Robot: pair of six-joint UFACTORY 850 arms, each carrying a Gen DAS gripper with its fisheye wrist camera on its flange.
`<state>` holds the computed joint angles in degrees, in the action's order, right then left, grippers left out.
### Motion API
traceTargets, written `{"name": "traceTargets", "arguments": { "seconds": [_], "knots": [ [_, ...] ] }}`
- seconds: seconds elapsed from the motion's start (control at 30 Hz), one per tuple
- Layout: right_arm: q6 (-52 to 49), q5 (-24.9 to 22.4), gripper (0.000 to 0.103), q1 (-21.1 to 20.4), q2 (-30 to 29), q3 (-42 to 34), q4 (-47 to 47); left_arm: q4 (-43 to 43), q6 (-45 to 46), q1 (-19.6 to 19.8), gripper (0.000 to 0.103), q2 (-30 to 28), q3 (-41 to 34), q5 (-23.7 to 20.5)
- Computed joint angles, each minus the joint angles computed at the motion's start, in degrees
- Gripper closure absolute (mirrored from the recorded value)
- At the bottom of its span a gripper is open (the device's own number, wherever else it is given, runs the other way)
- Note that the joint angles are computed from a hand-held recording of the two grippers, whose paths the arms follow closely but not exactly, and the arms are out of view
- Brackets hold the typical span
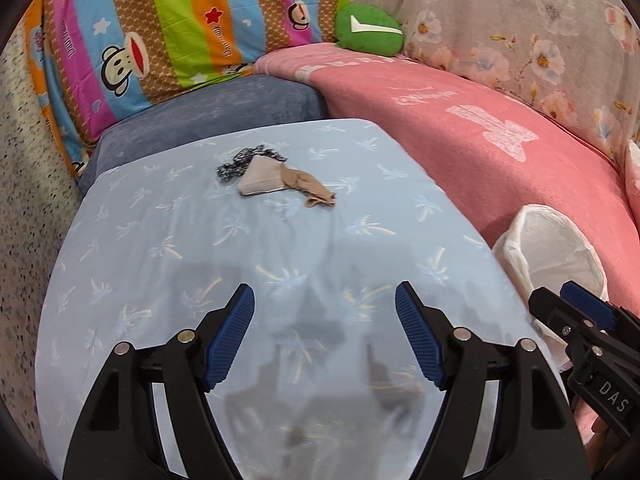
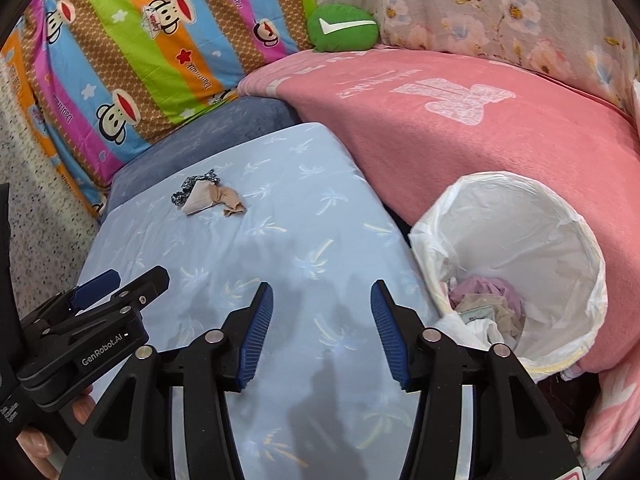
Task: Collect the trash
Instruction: 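Move both tools back over the leopard-print tie and beige sock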
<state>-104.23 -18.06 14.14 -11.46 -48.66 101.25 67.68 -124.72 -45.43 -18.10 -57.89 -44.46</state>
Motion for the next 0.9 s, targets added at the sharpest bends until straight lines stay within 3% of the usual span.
{"name": "traceTargets", "arguments": {
  "seconds": [0.17,0.33,0.67,0.9],
  "knots": [
    [-1.9,2.3,0.039,3.6,-1.9,-2.3,2.8,-0.1,-1.7,1.9,0.025,2.4,3.8,-0.3],
    [3.0,3.9,0.032,6.9,-5.2,-6.1,-0.9,-0.7,-2.1,4.9,0.021,4.6,7.5,0.2],
    [15.7,6.6,0.029,13.5,-14.5,-17.4,-11.4,2.1,-1.0,12.1,0.015,6.6,10.9,0.3],
    [24.5,6.7,0.028,16.7,-23.2,-28.7,-20.5,8.9,-2.5,18.8,0.014,5.3,10.2,4.9]
  ]
}}
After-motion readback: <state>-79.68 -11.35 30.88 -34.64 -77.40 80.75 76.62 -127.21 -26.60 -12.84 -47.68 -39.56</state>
